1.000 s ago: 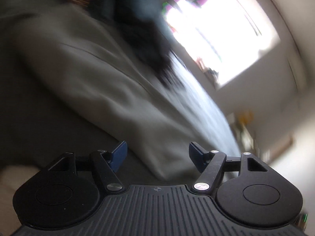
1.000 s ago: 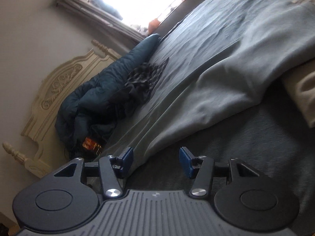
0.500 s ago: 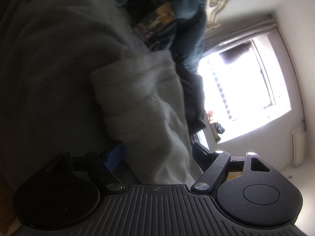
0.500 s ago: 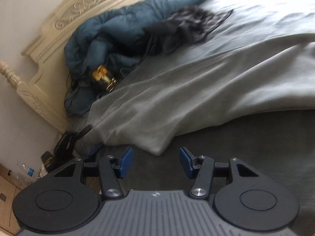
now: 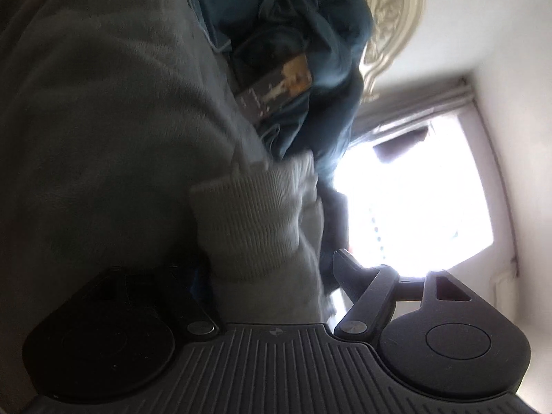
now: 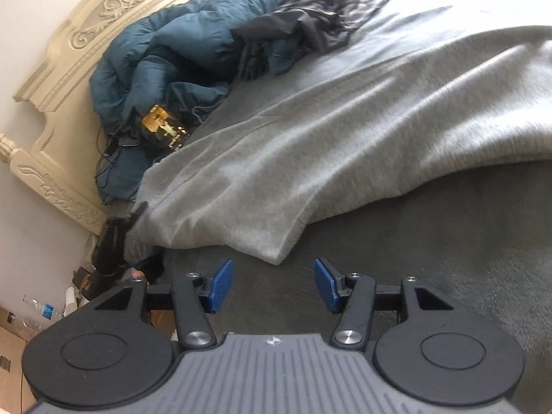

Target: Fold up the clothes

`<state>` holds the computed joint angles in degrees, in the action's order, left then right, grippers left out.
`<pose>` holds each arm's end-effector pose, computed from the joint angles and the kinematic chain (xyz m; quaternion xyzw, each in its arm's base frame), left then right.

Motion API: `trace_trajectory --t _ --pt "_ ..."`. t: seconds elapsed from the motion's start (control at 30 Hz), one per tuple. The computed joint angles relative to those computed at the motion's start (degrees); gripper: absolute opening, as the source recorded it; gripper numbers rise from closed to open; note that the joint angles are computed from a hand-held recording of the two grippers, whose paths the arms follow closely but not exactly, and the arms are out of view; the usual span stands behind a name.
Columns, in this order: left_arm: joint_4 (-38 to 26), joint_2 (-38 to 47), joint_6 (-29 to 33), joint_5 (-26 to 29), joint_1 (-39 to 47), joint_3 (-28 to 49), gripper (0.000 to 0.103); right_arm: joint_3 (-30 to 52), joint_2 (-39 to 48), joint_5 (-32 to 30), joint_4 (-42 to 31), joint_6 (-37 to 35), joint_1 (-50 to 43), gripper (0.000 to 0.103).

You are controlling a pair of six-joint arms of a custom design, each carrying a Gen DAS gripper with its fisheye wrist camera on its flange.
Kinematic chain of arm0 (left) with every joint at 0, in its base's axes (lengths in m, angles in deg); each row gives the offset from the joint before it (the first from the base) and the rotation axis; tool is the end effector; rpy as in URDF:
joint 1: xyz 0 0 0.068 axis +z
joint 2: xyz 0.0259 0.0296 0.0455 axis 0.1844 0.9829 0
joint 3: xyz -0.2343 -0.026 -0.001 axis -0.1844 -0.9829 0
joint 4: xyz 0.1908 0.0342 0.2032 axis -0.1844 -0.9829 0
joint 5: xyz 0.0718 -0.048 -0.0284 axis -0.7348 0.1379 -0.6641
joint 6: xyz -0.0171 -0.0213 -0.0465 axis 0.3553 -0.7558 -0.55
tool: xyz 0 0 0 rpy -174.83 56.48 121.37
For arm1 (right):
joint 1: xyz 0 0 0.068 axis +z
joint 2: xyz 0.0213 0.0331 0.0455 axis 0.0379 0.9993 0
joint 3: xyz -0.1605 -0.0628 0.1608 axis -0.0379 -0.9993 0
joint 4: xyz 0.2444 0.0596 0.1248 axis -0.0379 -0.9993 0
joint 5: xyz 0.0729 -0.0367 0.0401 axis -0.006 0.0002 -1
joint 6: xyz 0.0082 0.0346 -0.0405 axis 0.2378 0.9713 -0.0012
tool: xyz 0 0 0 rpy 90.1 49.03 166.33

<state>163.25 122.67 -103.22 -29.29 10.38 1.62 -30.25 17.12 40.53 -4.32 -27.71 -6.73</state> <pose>0.3294 -0.0096 0.0321 -0.3551 0.6529 -0.4494 0.4956 0.2355 -0.0148 0.1398 0.0656 0.8982 0.3177 0.2967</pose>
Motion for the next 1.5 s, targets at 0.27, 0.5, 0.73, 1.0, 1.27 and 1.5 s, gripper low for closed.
trace_trajectory --t 0.27,0.5,0.73,1.0,1.27,1.5 --pt "-4.0 2.0 0.5 -0.3 0.1 6.1 0.066 -0.4 0.0 1.4 0.6 1.3 1.6 0.056" --pt "-16.2 -1.7 4.3 -5.4 -1.8 9.0 0.032 -0.4 0.0 2.6 0.1 2.4 2.7 0.056" --pt "-19.9 -3.5 6.8 -7.8 -1.3 10.7 0.022 -1.0 -2.3 4.3 -1.8 1.9 2.3 0.056" --pt "-22.4 -3.1 7.5 -5.0 4.6 13.9 0.021 -1.8 -3.3 4.6 -2.8 1.8 0.8 0.056" --pt "-27.6 -4.3 11.7 -2.0 10.1 15.8 0.021 -2.2 -1.5 3.6 -2.1 1.4 -1.0 0.056" --pt "-36.9 -3.8 18.3 2.6 11.8 18.7 0.028 -4.3 -4.4 2.1 -3.3 -0.6 -5.3 0.056"
